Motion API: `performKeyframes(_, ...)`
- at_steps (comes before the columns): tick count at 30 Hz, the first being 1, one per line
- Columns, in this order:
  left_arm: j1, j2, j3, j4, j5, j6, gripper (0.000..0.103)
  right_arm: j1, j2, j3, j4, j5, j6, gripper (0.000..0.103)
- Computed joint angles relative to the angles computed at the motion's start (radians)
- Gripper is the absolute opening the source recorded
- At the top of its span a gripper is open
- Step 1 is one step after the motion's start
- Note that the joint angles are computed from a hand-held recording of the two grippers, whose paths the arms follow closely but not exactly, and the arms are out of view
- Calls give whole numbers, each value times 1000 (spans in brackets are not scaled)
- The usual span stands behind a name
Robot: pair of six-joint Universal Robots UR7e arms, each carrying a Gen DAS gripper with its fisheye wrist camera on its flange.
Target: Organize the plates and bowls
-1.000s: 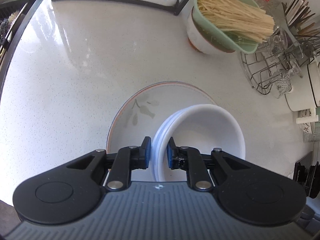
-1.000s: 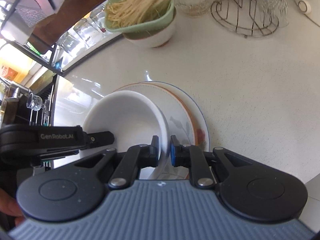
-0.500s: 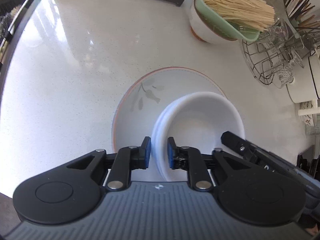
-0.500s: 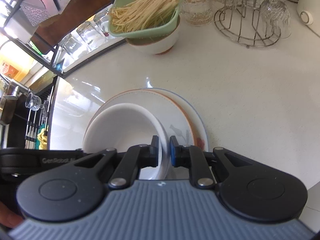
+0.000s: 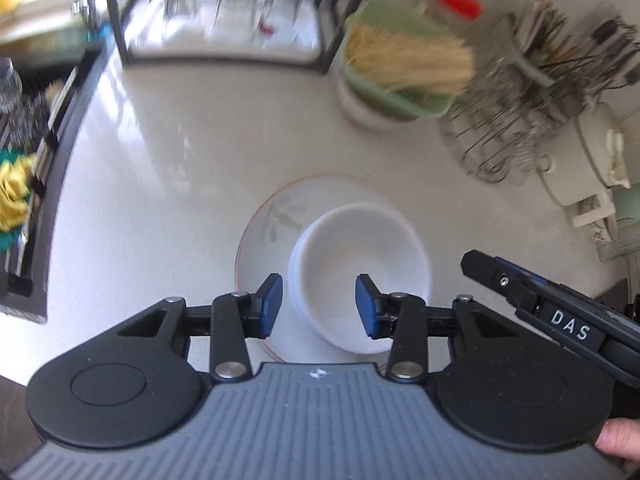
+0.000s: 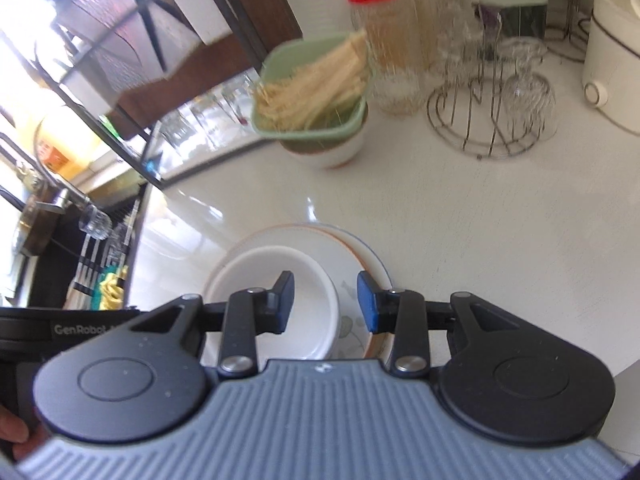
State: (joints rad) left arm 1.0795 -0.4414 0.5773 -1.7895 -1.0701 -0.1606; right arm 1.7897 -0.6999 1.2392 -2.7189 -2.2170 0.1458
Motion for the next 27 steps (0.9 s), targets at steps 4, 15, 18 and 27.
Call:
performKeyframes(4, -38, -75, 121, -122, 13, 14, 46, 17, -34, 34, -61, 10, -59, 37)
performKeyframes(15, -159, -279, 494, -450, 111, 53, 46, 62, -151, 191, -285, 26, -225, 38)
performKeyframes(18, -186, -328, 583, -504, 119, 40, 46, 73, -190, 251, -350, 32, -266, 38)
performKeyframes(27, -272, -484, 862, -666, 187, -39, 46, 105, -311, 434, -543, 36, -341, 38)
